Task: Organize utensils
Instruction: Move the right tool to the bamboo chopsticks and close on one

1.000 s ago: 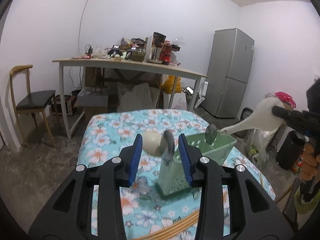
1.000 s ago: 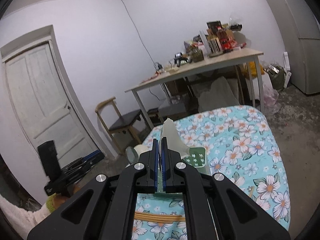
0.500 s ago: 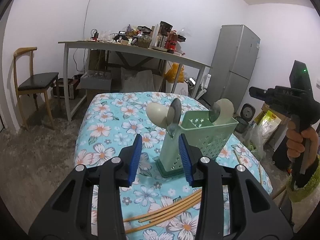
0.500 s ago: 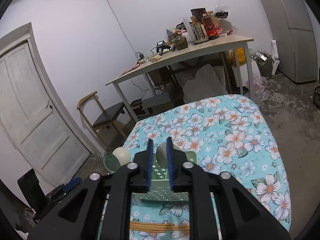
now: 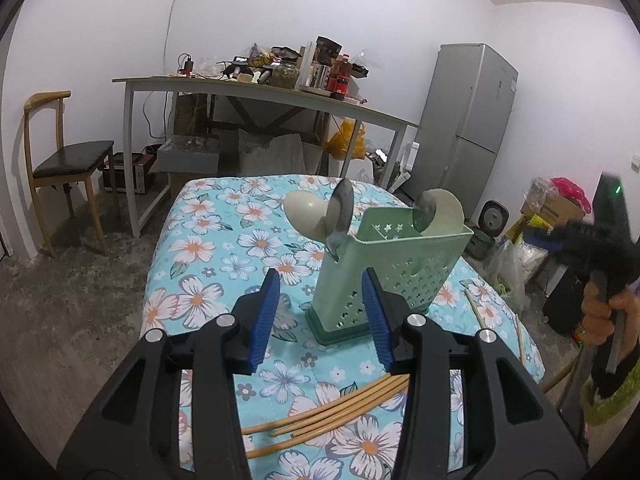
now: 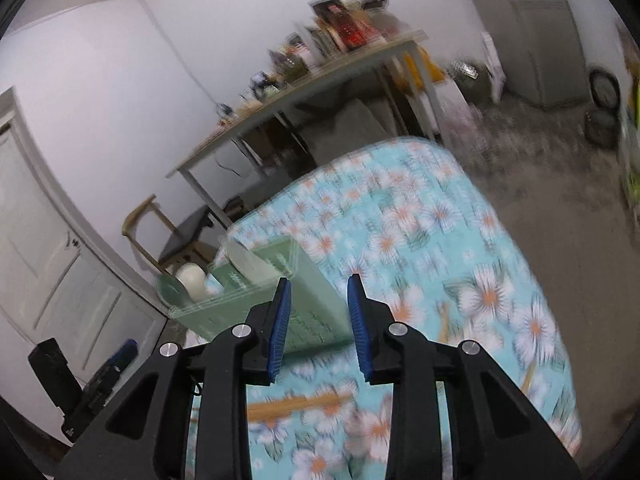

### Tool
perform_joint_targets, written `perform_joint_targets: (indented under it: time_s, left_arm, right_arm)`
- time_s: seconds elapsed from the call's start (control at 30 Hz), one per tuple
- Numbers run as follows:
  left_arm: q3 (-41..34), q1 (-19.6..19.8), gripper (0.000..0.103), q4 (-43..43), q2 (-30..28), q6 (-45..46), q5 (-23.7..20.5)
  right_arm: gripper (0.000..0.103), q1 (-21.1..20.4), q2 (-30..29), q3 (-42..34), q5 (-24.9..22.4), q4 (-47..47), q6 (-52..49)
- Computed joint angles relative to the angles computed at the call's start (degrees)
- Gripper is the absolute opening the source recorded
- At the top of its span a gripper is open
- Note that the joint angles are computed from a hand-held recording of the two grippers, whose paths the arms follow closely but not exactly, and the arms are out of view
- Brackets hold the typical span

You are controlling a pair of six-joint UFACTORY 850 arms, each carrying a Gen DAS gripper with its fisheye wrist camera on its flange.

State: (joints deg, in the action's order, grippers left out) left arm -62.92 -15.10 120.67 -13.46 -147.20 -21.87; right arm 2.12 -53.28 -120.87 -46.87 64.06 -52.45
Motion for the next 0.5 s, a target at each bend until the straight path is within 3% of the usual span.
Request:
perform_joint_targets:
  time_s: [0.2,0.5]
  left_arm:
    - [-0.94,-0.55,0.041,-3.17,-0.92,3.30,1.57]
    - [-3.13,-1.65,0.042,-0.13,-3.79,0.06,5.80]
  right_arm:
    - [0.029,-1.74,1.03,4.58,0.70,-1.77,2.09]
    - [0.029,-5.19,2.53,10.17,3.87,-5.48,6.51]
